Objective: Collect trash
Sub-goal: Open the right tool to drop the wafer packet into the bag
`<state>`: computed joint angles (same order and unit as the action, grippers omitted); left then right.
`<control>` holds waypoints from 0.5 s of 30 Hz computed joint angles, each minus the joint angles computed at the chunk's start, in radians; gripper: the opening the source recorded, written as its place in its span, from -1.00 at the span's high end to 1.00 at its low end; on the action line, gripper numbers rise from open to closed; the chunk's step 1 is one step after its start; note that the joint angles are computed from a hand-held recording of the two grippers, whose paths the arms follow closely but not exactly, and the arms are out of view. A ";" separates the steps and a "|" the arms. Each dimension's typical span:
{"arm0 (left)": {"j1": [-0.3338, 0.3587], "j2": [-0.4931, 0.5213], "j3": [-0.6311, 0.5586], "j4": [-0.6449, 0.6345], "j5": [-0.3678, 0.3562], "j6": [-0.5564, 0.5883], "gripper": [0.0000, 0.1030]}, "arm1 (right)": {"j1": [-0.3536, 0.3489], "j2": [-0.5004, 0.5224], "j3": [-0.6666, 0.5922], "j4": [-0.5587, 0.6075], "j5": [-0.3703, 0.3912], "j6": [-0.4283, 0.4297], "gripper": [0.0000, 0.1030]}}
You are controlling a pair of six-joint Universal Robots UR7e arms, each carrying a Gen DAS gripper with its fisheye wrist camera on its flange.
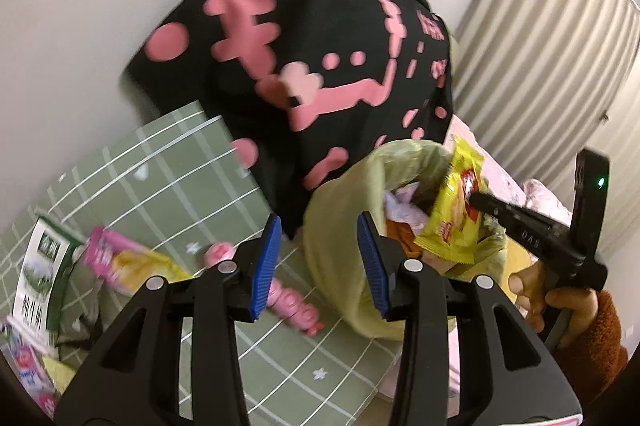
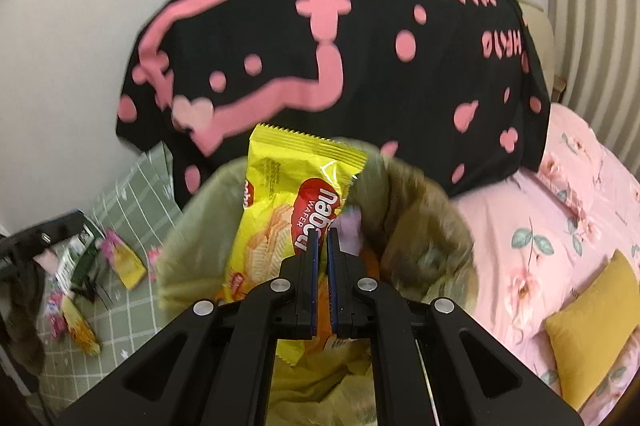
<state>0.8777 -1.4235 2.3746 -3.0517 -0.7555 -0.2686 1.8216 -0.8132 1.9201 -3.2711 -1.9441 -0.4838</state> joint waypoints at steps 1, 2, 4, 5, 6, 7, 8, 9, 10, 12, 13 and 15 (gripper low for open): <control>0.001 -0.011 0.010 0.001 0.006 -0.013 0.27 | -0.005 0.004 0.003 0.004 -0.005 0.005 0.89; 0.001 -0.025 0.024 0.002 0.013 -0.027 0.27 | -0.007 0.007 0.004 0.004 -0.009 0.004 0.89; -0.002 -0.047 0.046 0.008 0.032 -0.051 0.27 | -0.011 0.013 0.008 0.003 -0.023 -0.001 0.88; -0.005 -0.063 0.062 0.012 0.046 -0.066 0.27 | -0.011 0.014 0.012 -0.003 -0.027 -0.003 0.87; -0.007 -0.073 0.072 0.015 0.056 -0.076 0.27 | -0.011 0.013 0.017 -0.017 -0.030 -0.006 0.84; -0.010 -0.086 0.085 0.019 0.068 -0.086 0.27 | -0.010 0.012 0.020 -0.028 -0.036 -0.010 0.75; -0.014 -0.103 0.102 0.024 0.087 -0.101 0.25 | -0.008 0.011 0.021 -0.038 -0.041 -0.013 0.69; -0.017 -0.117 0.115 0.029 0.103 -0.116 0.22 | -0.006 0.009 0.024 -0.050 -0.044 -0.017 0.60; -0.020 -0.134 0.130 0.037 0.116 -0.134 0.21 | -0.003 0.008 0.028 -0.070 -0.047 -0.026 0.48; -0.027 -0.186 0.167 0.064 0.148 -0.185 0.20 | 0.003 0.005 0.031 -0.095 -0.047 -0.043 0.38; -0.032 -0.215 0.185 0.084 0.168 -0.213 0.20 | 0.009 0.000 0.036 -0.110 -0.034 -0.054 0.38; -0.041 -0.271 0.218 0.124 0.198 -0.257 0.19 | 0.019 -0.004 0.038 -0.128 -0.022 -0.067 0.38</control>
